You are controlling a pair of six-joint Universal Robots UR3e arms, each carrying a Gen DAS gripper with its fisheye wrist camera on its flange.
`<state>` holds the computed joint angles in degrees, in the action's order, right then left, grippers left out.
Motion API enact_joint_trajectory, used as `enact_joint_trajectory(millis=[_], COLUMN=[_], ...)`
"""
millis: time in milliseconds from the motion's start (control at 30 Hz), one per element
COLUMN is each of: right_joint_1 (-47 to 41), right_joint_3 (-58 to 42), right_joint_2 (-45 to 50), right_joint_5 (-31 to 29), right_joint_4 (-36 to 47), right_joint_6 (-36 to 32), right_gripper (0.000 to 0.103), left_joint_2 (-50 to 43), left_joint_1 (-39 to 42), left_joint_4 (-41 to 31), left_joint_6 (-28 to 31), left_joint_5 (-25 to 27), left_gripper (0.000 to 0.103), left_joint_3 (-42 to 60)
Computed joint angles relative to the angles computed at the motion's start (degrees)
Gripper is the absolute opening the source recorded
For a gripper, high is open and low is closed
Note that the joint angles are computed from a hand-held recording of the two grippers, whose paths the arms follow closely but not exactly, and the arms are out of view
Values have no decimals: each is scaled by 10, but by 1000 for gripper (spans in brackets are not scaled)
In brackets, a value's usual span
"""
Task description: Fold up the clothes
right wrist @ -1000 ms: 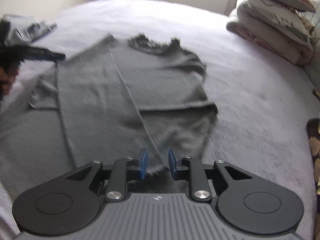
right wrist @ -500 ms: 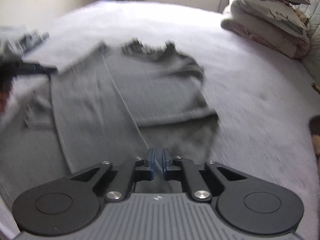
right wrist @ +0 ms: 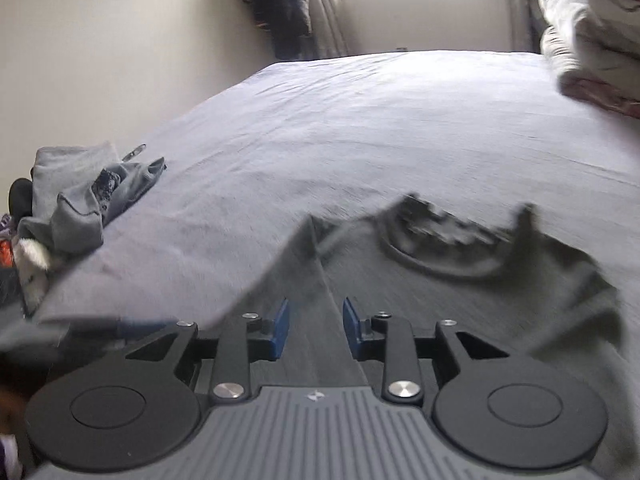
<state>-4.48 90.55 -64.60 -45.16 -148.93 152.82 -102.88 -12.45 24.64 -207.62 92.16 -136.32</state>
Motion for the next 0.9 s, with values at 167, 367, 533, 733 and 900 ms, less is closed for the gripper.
enact_joint_trajectory(millis=[167,367,533,733,900], right_joint_1=[53,77,99,150,165], right_joint_3=[-134,-258,-365,-419,-360], right_joint_2=[105,196,262,315,308], right_joint_5=[-30,-31,-46,-140,-177], right_joint_4=[-4,-7,31,-25,-110], right_joint_6=[68,124,130,114,88], right_gripper=[36,36,5,5,5], left_joint_2=[-1,9,-2,-9,-5], left_joint_1=[6,18,-11,-56,-51], left_joint_4=[-1,-7,-5,-58,-55], left_joint_6=[34,34,-3,-48,-52], left_joint_5=[-10,-9,40,116,110], left_gripper=[47,13,9,9,12], left_joint_3=[-1,-11,-1,33,28])
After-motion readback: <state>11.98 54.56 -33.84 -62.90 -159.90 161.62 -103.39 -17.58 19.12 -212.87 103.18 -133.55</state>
